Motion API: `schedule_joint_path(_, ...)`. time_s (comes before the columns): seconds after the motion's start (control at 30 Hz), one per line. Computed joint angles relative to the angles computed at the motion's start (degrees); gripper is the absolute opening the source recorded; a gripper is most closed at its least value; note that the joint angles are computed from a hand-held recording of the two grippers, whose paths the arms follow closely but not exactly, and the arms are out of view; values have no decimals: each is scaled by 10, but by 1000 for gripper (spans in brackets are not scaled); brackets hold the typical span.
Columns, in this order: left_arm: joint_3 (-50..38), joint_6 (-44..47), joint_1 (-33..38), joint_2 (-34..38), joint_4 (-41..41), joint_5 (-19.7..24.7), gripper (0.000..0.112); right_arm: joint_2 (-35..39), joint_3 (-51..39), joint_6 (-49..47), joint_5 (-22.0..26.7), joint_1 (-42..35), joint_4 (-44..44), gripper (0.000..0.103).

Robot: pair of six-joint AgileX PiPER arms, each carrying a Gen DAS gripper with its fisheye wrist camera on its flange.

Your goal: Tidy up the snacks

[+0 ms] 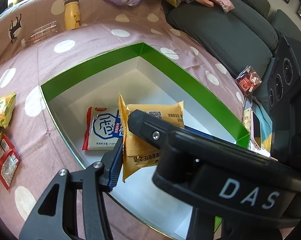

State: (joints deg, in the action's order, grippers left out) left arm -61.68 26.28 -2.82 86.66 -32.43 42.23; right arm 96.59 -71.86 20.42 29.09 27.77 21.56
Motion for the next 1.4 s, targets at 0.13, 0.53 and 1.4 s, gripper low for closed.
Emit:
schedule_joint_path(0.13, -2, -2, -2, 3, 5, 3, 46, 2, -3, -2, 3, -2, 2, 69)
schedule_joint_path(0.53, -19, -15, -10, 20, 24, 13, 46, 9, -12, 30, 16, -3, -27, 69)
schedule_joint_path(1.4, 27, 7, 75, -91, 0, 25, 73, -30, -9, 227, -8, 54, -243, 69)
